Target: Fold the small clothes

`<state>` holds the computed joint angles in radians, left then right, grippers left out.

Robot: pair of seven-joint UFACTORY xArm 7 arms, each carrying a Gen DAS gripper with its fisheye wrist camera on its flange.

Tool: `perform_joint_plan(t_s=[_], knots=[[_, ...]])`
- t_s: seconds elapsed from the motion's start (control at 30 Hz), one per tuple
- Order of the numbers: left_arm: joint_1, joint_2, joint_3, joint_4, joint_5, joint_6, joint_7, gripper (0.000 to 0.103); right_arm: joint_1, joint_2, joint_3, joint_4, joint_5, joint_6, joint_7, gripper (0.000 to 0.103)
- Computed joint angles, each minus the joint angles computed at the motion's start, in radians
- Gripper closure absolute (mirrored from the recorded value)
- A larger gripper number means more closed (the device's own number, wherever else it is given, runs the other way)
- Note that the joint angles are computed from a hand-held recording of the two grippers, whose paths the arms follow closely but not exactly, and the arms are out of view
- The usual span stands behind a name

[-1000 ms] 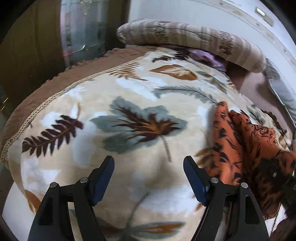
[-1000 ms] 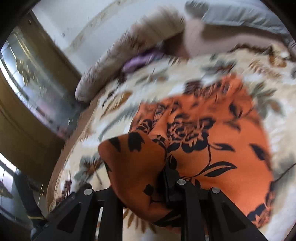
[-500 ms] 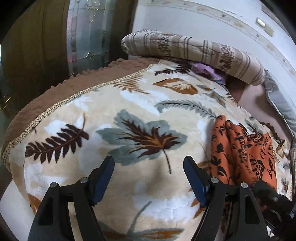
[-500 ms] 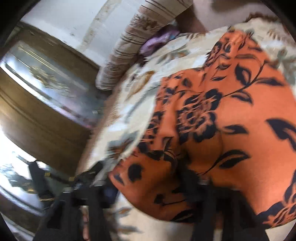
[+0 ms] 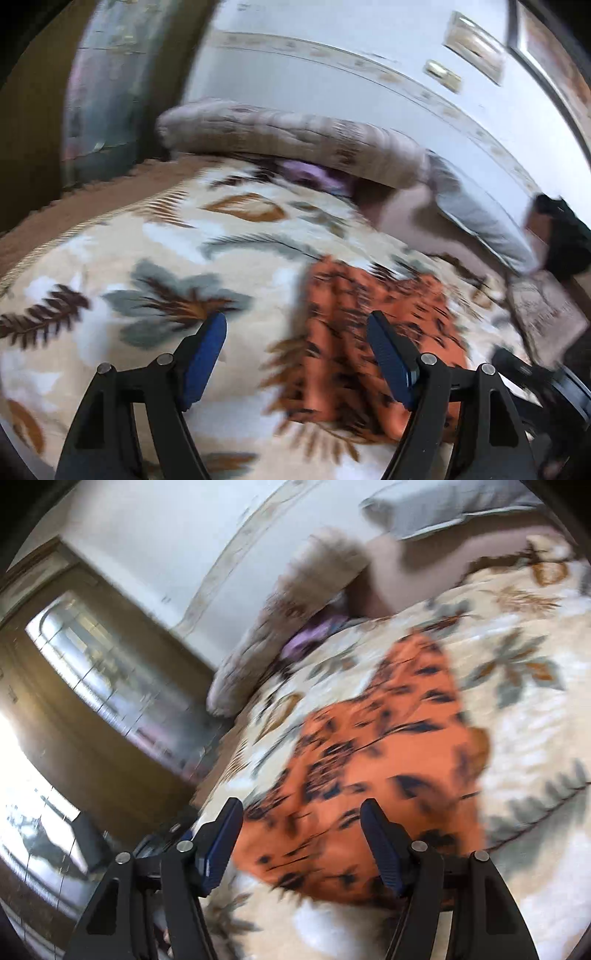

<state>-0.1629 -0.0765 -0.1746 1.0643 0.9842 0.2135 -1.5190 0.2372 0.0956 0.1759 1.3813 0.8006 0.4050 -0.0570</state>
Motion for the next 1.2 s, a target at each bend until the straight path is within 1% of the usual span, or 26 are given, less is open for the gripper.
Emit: perform_joint_plan(t_s=[0.03,0.07,0.1,0.13,0.17,0.2,0.23,0.27,0.3,0.33,0.4,0.5,0.57,0.63,0.73,0.8,0.83,0.93,0.97,1.03,1.07,1.1,1.13,1.2], knots=[[-0.007,0.01,-0.001,0.006,-0.018,-0.009,0.03,0.024,-0.002,0.009,-0.009,-0.002,-0.017,-0.003,0.035,0.05],[-0.02,0.024,0.0,0.012,-0.064,-0.016,0.091,0.024,-0.003,0.019,-0.016,-0.001,-0.049,0.003,0.081,0.053],[-0.035,0.039,0.004,0.017,-0.14,-0.02,0.175,0.024,0.007,0.032,-0.036,-0.004,-0.095,0.017,0.146,0.061],[-0.047,0.049,0.006,0.018,-0.189,-0.017,0.223,0.024,-0.009,0.045,-0.026,-0.002,-0.105,0.031,0.169,0.067],[-0.064,0.072,0.006,0.032,-0.275,0.01,0.31,0.024,-0.018,0.057,-0.021,-0.003,-0.094,0.041,0.172,0.068],[-0.076,0.084,0.009,0.044,-0.319,0.037,0.355,0.024,-0.024,0.064,-0.016,-0.011,-0.083,0.035,0.177,0.072],[-0.087,0.094,0.014,0.051,-0.346,0.051,0.381,0.024,-0.029,0.07,-0.009,-0.015,-0.068,0.022,0.178,0.077],[-0.096,0.105,0.02,0.058,-0.348,0.053,0.386,0.025,-0.035,0.074,-0.003,-0.018,-0.052,0.015,0.173,0.08],[-0.108,0.113,0.027,0.066,-0.326,0.056,0.376,0.039,-0.043,0.078,0.003,-0.018,-0.035,0.016,0.161,0.08],[-0.117,0.115,0.033,0.067,-0.317,0.056,0.38,0.068,-0.049,0.079,0.008,-0.015,-0.023,0.022,0.147,0.08],[-0.138,0.138,0.036,0.092,-0.322,0.09,0.423,0.092,-0.056,0.087,0.011,-0.005,-0.018,0.037,0.133,0.08],[-0.165,0.162,0.054,0.118,-0.303,0.123,0.406,0.094,-0.051,0.096,0.007,0.002,-0.055,0.047,0.144,0.08],[-0.174,0.171,0.064,0.126,-0.316,0.133,0.405,0.094,-0.038,0.109,0.002,0.011,-0.108,0.039,0.179,0.08],[-0.185,0.182,0.075,0.139,-0.305,0.156,0.377,0.091,-0.026,0.127,-0.002,0.024,-0.173,0.029,0.212,0.08],[-0.198,0.191,0.089,0.15,-0.267,0.168,0.342,0.091,-0.014,0.154,-0.009,0.057,-0.264,0.039,0.266,0.08],[-0.204,0.199,0.096,0.162,-0.238,0.176,0.319,0.091,-0.012,0.161,-0.008,0.066,-0.303,0.041,0.29,0.08],[-0.201,0.206,0.097,0.168,-0.247,0.174,0.321,0.093,-0.014,0.161,-0.004,0.066,-0.315,0.041,0.288,0.08],[-0.196,0.223,0.104,0.186,-0.281,0.17,0.335,0.095,-0.034,0.161,0.013,0.073,-0.298,0.059,0.265,0.08],[-0.199,0.231,0.106,0.195,-0.287,0.187,0.343,0.096,-0.04,0.162,0.016,0.082,-0.289,0.074,0.26,0.08],[-0.211,0.245,0.107,0.213,-0.283,0.23,0.367,0.097,-0.054,0.162,0.018,0.109,-0.268,0.129,0.259,0.08],[-0.225,0.249,0.111,0.221,-0.253,0.255,0.363,0.097,-0.059,0.166,0.016,0.131,-0.265,0.167,0.258,0.08],[-0.231,0.249,0.113,0.224,-0.237,0.264,0.36,0.097,-0.066,0.17,0.016,0.157,-0.258,0.204,0.247,0.076],[-0.231,0.248,0.113,0.223,-0.237,0.264,0.363,0.097,-0.073,0.168,0.018,0.176,-0.246,0.215,0.223,0.076],[-0.226,0.246,0.113,0.216,-0.254,0.256,0.364,0.097,-0.064,0.169,0.007,0.206,-0.261,0.186,0.217,0.077]])
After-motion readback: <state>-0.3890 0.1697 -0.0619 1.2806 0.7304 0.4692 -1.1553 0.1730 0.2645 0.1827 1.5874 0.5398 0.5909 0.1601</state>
